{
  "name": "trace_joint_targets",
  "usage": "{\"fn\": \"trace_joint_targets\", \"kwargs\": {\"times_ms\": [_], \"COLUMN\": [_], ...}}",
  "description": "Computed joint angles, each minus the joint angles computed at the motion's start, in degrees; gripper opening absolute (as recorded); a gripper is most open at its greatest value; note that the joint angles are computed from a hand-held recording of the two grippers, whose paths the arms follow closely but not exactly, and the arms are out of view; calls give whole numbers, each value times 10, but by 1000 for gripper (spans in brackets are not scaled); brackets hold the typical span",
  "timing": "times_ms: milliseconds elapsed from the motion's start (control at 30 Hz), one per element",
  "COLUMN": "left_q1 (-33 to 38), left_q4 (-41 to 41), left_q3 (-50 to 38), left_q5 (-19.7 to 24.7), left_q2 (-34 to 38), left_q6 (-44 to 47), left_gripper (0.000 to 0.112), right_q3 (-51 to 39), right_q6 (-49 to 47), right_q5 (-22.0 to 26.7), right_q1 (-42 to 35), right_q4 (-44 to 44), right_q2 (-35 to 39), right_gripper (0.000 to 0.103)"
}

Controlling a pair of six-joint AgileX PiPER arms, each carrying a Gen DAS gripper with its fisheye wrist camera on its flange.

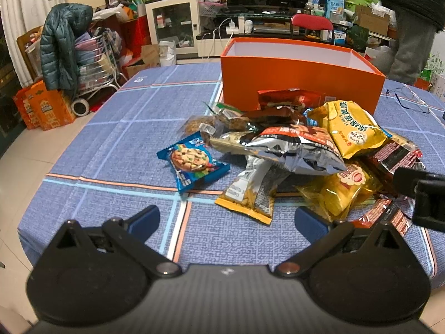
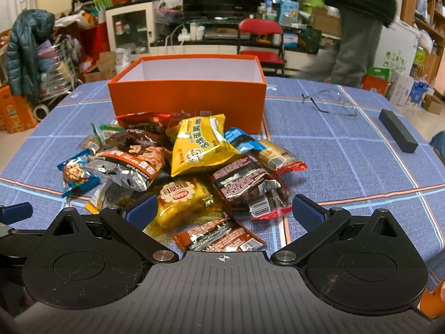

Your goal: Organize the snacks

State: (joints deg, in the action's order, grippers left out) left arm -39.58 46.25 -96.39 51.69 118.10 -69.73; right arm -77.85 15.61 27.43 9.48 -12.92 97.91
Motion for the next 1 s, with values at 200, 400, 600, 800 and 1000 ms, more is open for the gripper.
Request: {"fn": "trace_joint_targets", "kwargs": {"times_ms": [200,400,600,800,1000], "left_q1": [6,39,61,72,71], "left_q4": [35,98,94,105,88], "left_q3": [32,142,161,153,96], "left_q5": [-16,-71,-91,-105,-110], "left_q2": [-27,-102,-122,-122,-82], "left_q6": [-24,-99,-92,-77,-31], "left_gripper": [102,103,103,103,103], "right_q3": [25,217,247,242,251], "right_q6": [-20,18,294,235,101], "right_q5": [-48,-370,-532,-532,-525], "right_q1": [-23,-139,-250,-205,-167], "right_q4": [13,-74,-410,-460,-383], "right_q2": [-27,-158,-145,-106,-73], "right_gripper": [95,96,96,95,95]}}
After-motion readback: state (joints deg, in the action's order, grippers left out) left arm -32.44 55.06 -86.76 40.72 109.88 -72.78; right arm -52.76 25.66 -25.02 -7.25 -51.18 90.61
